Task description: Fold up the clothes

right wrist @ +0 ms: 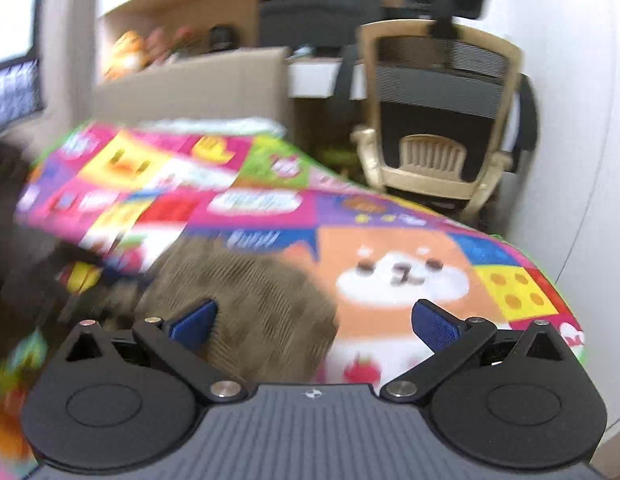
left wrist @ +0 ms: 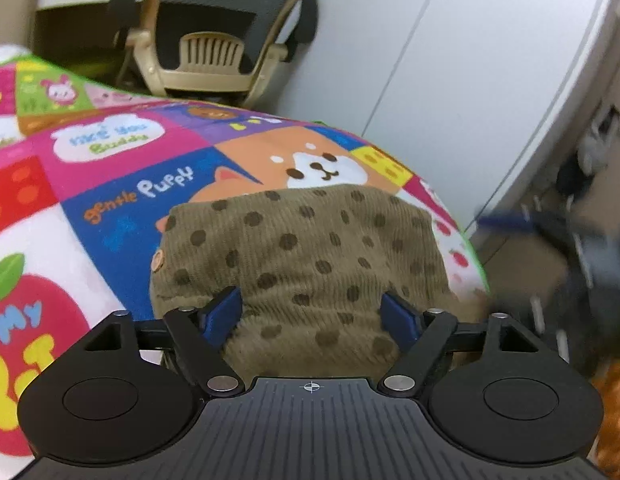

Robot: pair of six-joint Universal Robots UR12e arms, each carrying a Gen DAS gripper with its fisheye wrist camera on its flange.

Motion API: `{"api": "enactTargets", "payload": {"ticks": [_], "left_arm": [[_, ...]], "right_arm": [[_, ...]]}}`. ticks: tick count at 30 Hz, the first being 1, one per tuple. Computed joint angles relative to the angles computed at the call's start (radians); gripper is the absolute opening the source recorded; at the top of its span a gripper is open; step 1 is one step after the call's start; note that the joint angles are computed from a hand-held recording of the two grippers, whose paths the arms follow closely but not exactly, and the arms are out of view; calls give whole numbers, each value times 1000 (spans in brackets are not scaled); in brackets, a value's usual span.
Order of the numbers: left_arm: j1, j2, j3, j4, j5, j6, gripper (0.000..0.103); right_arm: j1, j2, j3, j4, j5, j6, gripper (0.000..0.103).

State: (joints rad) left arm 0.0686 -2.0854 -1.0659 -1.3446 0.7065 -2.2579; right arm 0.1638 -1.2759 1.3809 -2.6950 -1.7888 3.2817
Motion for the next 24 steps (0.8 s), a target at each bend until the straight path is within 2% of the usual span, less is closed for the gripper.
{"api": "enactTargets", "payload": {"ticks": [1,4,6,8,11,13,16,18,19,20,22,24], "left_arm": [[-2,3,-9,16,3,0,87],[-3,15,-28,45,14,16,88],[0,11,-19,29,14,17,88],[12,-4,14,-24,-9,-12,88],[32,-25,59,-96,-50,-59,88],[46,-22,58,-98,-63,-71,93],[56,0,28,-84,-26,-62,94],[64,4,32,-162,-20,-39,94],[71,3,37,-215,-29,-27,94],[79,3,39,-262,-48,-17,94],[95,1,39,-346,-93,-2,94],[106,-1,31,-382,-126,-17,93]], "right_arm": [[-5,18,-20,-4,-10,33,103],[-40,26,-25,-16,96,186,103],[-51,11,10,-103,168,212,103],[-30,-3,27,-123,111,127,103],[11,-19,50,-111,11,-50,103],[38,-28,62,-104,-50,-163,103],[54,-44,76,-6,20,-235,103],[78,-49,89,19,25,-315,103],[89,-51,99,3,7,-346,103],[97,-53,106,-13,-8,-366,103],[93,-60,112,-39,-13,-319,103],[90,-66,116,-64,-20,-270,103]]}}
